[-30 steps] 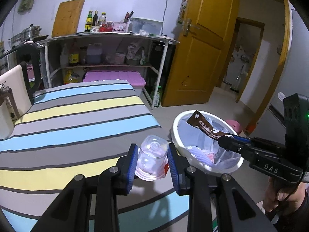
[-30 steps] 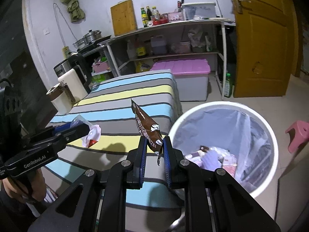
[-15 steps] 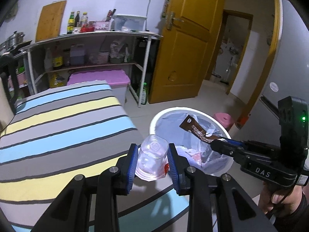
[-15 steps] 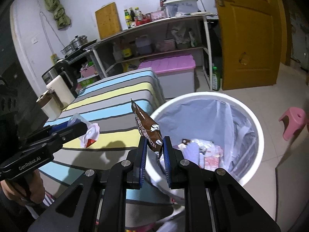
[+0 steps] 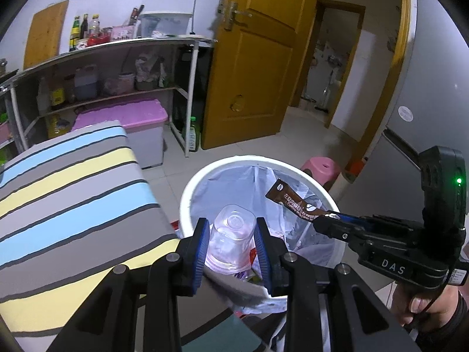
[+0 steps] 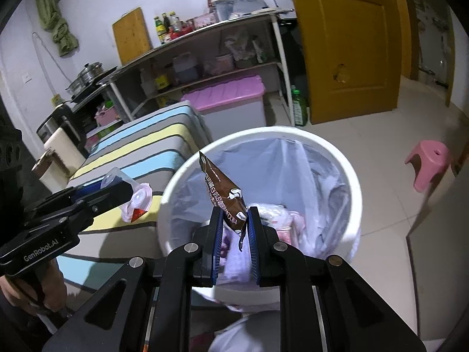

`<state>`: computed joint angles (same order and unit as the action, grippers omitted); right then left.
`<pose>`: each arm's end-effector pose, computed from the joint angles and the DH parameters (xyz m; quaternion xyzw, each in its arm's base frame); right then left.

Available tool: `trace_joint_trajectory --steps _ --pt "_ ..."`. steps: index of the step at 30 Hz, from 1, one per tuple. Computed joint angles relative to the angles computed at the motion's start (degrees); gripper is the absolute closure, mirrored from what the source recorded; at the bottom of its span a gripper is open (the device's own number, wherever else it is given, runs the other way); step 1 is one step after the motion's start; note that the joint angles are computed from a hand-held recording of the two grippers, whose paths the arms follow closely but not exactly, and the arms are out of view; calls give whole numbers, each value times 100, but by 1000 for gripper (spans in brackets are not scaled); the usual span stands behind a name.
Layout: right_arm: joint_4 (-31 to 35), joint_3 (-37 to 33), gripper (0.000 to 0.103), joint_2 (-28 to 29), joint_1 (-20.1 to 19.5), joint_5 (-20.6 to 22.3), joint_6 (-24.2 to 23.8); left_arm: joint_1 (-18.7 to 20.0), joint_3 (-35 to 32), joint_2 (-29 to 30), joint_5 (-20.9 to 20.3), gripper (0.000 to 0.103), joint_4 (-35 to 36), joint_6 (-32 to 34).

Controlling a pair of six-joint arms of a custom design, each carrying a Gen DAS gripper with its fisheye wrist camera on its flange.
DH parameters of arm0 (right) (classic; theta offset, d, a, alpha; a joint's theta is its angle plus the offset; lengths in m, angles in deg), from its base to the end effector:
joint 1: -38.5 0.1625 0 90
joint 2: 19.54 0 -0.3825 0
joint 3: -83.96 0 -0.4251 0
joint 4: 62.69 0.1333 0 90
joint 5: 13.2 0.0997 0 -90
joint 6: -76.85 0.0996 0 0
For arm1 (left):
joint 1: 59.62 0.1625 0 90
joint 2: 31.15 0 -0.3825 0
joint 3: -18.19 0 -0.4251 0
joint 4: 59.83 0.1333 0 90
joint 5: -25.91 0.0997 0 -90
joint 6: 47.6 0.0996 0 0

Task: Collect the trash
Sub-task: 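Carry the brown wrapper and clear cup over the bin with both tools, then open both tools to drop the wrapper and cup into the bin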

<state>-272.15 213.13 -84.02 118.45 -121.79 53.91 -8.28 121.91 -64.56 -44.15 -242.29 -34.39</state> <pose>0.0160 -0.4915 0.1504 0.0245 -0.8791 0.3945 0.2664 -0.2381 -0.5653 -0.0763 0.3928 0.8838 -0.2220 0.1241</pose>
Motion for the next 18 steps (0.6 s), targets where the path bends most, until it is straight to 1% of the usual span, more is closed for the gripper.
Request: trace_joint_trajectory --steps 9,15,17,18 --pt "235 -95 85 -41 -202 -30 119 85 -537 413 -95 71 452 1" --pt "375 -135 85 -46 -279 7 159 133 -791 565 -114 71 689 -73" --pt "397 -156 85 -29 -277 -39 176 147 -835 592 -138 69 731 -103" --pt "398 -162 85 -23 -277 -57 173 162 -853 592 -150 66 751 -106"
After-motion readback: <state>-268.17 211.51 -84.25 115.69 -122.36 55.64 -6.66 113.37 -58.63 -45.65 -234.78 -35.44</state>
